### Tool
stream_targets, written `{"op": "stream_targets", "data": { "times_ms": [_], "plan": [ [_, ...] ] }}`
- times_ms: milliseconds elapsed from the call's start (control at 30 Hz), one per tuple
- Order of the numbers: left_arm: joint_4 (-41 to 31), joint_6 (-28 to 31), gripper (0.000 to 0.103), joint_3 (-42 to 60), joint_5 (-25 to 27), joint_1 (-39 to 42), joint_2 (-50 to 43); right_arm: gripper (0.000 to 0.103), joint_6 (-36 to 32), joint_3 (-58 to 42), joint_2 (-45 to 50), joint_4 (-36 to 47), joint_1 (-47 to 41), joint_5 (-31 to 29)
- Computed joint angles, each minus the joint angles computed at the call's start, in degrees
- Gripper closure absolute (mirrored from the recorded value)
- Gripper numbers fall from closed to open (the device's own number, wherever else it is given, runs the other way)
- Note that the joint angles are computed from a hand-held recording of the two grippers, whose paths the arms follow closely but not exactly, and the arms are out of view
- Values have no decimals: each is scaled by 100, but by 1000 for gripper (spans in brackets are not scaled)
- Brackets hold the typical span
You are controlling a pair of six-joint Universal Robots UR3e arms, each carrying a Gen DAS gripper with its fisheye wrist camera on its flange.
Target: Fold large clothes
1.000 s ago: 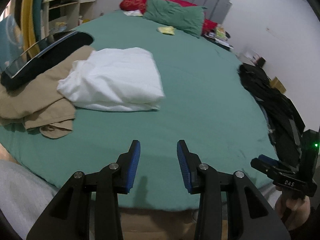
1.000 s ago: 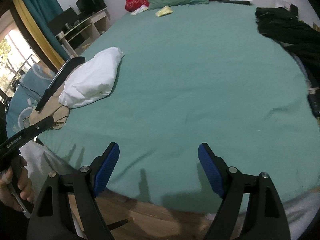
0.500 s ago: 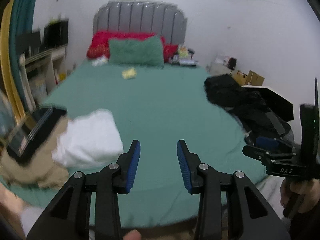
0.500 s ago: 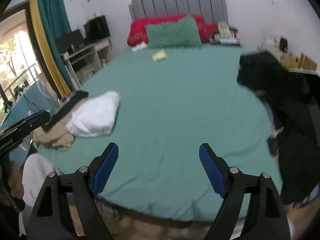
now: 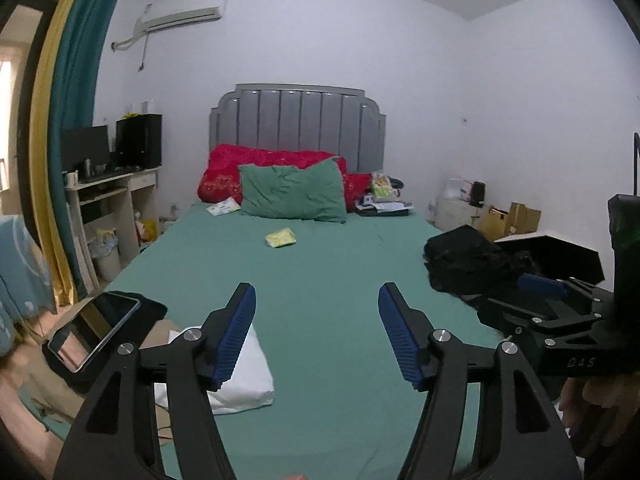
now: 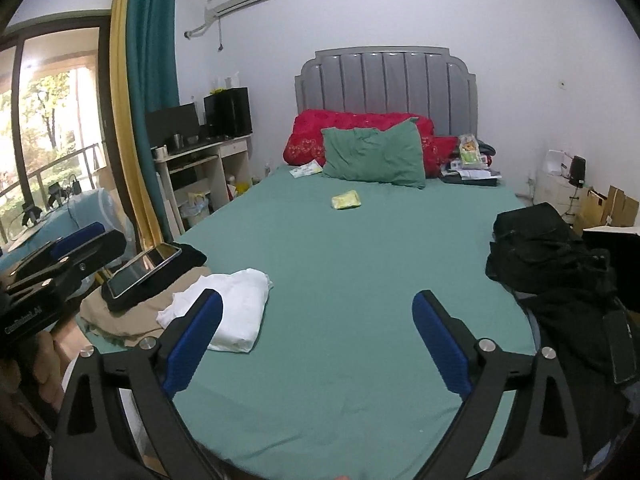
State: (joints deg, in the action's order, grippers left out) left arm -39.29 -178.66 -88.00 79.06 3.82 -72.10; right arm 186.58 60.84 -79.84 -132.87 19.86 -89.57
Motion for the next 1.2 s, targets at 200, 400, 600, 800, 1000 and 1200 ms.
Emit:
{"op": "stream_targets", "data": {
  "times_ms": [200, 400, 600, 800, 1000, 1200],
  "plan": [
    [46, 70, 30, -478, -376, 417, 98, 8, 218, 78, 343, -278, 263, -338],
    [122, 50, 30, -958, -623, 817, 178, 8, 181, -40, 696, -276, 377, -266],
    [165, 144, 30, -1203, -727, 1073, 132, 8, 145, -260, 1031, -177, 451, -328],
    [303, 200, 30, -1293, -598, 1101, 77, 8, 93, -241, 1106, -233, 479, -390],
    [375, 106, 30, -1267, -456, 1024, 38, 8, 184, 123, 892, -523, 404, -306],
    [310, -9, 30, -1200, -308, 919, 30, 8, 179, 233, 815, -565, 293, -220]
  ]
}}
